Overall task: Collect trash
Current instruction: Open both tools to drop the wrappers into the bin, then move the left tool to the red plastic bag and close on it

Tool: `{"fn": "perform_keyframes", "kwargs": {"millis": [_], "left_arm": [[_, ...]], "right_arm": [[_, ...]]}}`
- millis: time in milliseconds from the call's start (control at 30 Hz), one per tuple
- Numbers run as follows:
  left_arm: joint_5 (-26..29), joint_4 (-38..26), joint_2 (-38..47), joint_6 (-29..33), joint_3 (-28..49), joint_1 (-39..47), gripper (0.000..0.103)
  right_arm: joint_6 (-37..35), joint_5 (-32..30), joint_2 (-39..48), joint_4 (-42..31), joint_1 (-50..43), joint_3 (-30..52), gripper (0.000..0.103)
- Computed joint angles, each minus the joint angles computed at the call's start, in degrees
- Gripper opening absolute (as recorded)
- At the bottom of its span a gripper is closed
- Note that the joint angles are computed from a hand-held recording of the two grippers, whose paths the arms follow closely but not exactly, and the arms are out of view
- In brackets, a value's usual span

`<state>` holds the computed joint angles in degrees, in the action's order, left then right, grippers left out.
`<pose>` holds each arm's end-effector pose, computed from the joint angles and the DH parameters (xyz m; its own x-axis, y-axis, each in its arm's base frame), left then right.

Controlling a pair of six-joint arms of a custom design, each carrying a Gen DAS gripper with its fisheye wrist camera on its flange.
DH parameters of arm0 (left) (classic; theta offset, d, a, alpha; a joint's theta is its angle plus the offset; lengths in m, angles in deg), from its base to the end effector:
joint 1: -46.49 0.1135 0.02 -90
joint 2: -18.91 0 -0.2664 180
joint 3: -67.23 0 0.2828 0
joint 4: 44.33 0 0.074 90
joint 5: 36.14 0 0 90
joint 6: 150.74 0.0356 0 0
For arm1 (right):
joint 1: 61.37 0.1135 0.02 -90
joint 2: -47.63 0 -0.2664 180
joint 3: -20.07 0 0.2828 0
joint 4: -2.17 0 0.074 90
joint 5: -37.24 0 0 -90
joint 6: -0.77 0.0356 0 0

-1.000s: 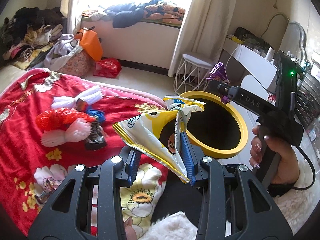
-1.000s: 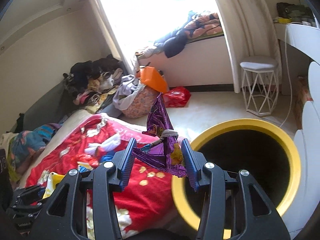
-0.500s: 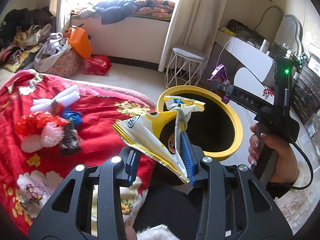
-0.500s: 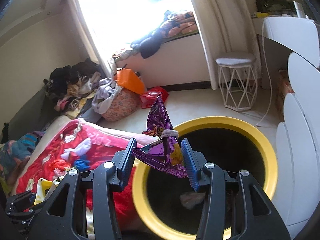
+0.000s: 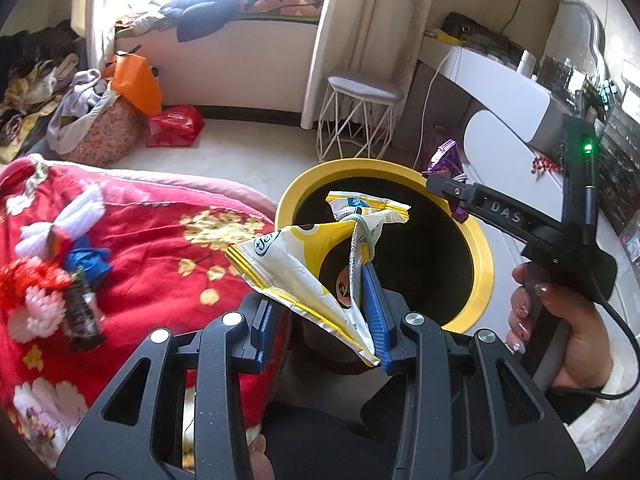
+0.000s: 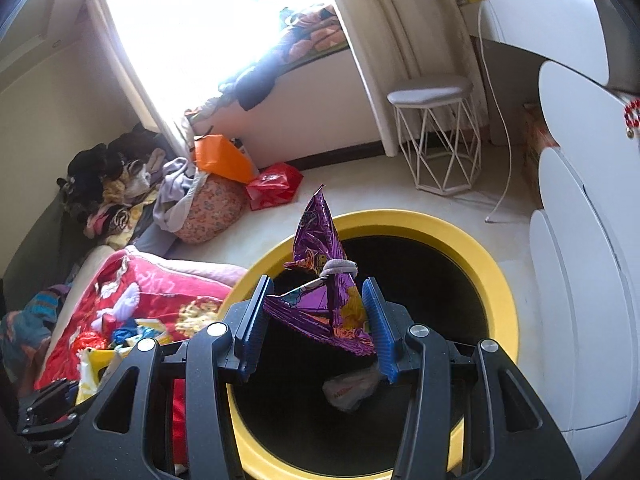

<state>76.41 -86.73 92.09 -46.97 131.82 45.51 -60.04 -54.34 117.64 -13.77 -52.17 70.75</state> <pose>0.2895 -0.0186 0.2432 -0.6934 0.2317 -0.6823 0.4347 0.8897 -0.1396 0.2814 0.0466 0.2070 -0.5864 0.3989 -0.7050 0.1191 0.9033 0.4121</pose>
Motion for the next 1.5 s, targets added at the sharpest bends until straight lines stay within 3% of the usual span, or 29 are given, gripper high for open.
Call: {"fn": "perform_keyframes", "kwargs": {"millis": [233,333,400,467,633,1100,1500], "left_arm": [[-2.9,2.5,6.0,-0.9,2.3,-3.5,0.031],[-3.1,3.6,7.7,-1.5,2.9,-4.3,0.032],[-2.7,4.5,7.9,-2.2,2.7,-3.9,0.042],[-2.4,5.1,7.5,-3.3,2.5,-3.4,0.077],[-1.6,5.6,4.3,-5.0,1.5,-0.6,0.092],[1.3,4.2,-3.8,-4.3,-0.7,8.5,0.092],[5.8,3.9,-5.7,-3.5,0.1,19.7,0.092]], "right_arm": [[0.6,-3.3,0.4,1.1,-3.0,-0.8,0.046],[1.1,-5.7,0.3,1.6,-4.6,-1.1,0.054],[1.3,-5.5,-0.1,1.8,-5.3,-1.4,0.069],[1.4,-5.0,-0.6,1.5,-5.5,-1.4,0.071],[1.6,-2.1,-2.0,1.1,-4.3,-1.7,0.076],[-1.5,6.7,-6.9,1.2,5.9,-1.5,0.080],[-2.5,11.8,-6.2,0.7,17.2,1.5,0.082]]}}
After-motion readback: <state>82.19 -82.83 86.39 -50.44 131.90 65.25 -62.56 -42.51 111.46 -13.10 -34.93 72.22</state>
